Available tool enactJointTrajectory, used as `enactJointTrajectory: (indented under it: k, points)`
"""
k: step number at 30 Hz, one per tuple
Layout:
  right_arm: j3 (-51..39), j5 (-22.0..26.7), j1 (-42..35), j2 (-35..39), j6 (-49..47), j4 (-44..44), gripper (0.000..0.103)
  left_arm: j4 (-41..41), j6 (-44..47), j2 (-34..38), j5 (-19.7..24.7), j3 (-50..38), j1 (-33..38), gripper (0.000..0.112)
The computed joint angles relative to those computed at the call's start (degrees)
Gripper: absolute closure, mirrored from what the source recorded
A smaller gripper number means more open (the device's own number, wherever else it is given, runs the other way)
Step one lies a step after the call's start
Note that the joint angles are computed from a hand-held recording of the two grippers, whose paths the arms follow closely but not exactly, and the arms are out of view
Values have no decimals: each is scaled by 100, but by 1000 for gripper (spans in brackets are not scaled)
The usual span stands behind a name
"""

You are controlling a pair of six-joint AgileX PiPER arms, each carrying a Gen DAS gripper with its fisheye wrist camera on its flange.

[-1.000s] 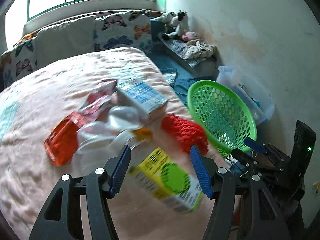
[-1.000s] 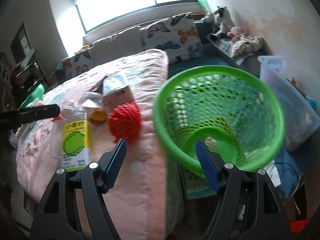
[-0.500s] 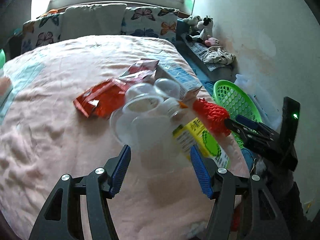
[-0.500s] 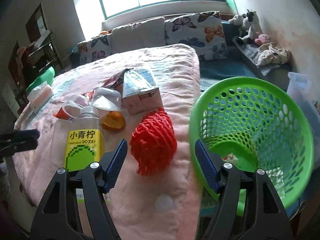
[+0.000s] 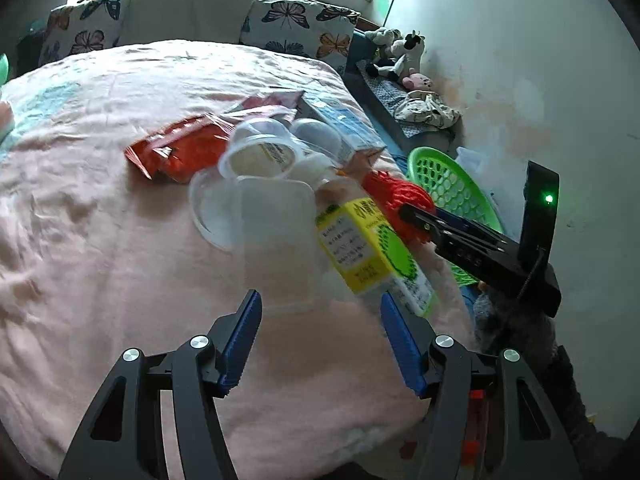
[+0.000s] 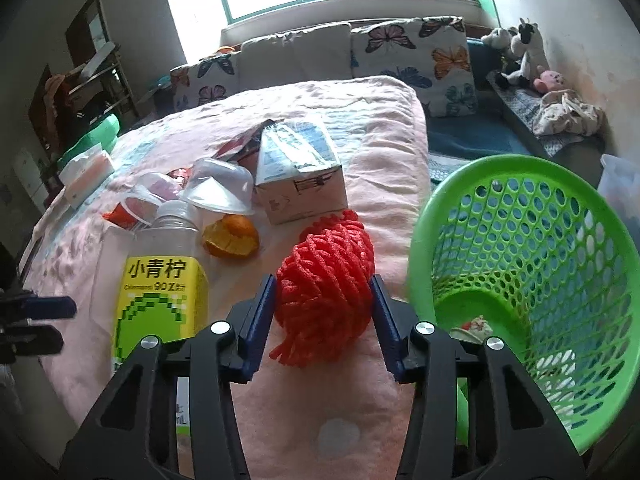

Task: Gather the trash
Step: 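Grasp the red mesh net with the right gripper, then grasp the yellow-green drink bottle with the left gripper while the right gripper holds the red net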

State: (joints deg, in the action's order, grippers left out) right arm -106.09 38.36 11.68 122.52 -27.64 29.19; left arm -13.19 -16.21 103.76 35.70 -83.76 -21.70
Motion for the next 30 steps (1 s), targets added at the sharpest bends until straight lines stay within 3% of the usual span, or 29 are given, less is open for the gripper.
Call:
enactJointTrajectory:
  k: [11,20,30]
  points:
    - [1353,-539,-335,-1071,-1053,1010,59,-435,-509,309,-435,-27,-517,52]
    - [2121,-760,-556,-1568,-1534,1405,59,-309,-1662,571,-1274,152,-804,49]
    - [2362,-854,-622,-1661,-1639,1486,59,-1220,-1390,808,-1722,187,-729,49]
